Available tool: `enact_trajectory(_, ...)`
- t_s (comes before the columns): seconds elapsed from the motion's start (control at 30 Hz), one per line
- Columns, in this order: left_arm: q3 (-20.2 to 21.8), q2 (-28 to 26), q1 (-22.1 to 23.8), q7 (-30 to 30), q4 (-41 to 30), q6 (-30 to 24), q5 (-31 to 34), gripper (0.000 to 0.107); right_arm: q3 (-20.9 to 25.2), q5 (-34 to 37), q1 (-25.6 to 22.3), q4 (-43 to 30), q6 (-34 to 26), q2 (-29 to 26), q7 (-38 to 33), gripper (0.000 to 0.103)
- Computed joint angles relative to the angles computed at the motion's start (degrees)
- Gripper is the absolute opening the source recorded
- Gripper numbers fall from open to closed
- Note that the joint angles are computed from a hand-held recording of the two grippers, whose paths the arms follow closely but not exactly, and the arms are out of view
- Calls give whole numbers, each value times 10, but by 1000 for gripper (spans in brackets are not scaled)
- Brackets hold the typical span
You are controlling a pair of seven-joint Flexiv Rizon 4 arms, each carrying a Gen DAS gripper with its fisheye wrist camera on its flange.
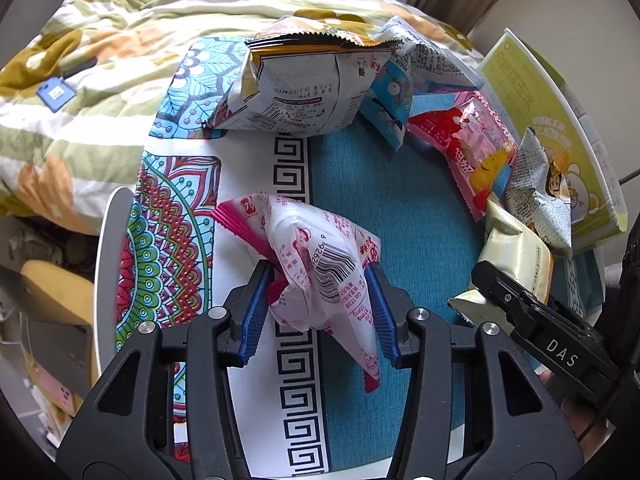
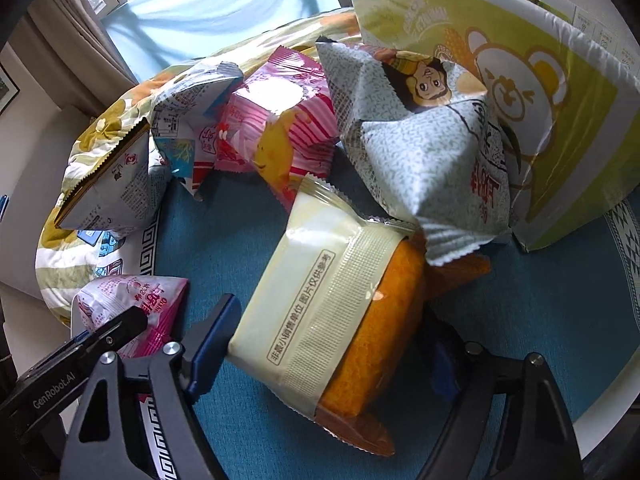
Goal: Organize snacks
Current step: 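Grasp the pink-white bag with the left tool while the right tool grasps the cream-orange bag, then carry both bags into the yellow box and open both tools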
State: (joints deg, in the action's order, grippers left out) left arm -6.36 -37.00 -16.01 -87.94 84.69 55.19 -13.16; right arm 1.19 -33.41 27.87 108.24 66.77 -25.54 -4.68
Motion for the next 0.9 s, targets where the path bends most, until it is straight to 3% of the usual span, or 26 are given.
enact_trajectory(0.23, -5, 31, 12, 13, 34, 6, -11, 39, 6, -6, 4, 20, 12, 22, -3, 74)
enact_trajectory(0.9, -25, 109, 36, 59, 93, 62, -69, 34, 1, -85, 17, 12, 45, 56, 15, 73)
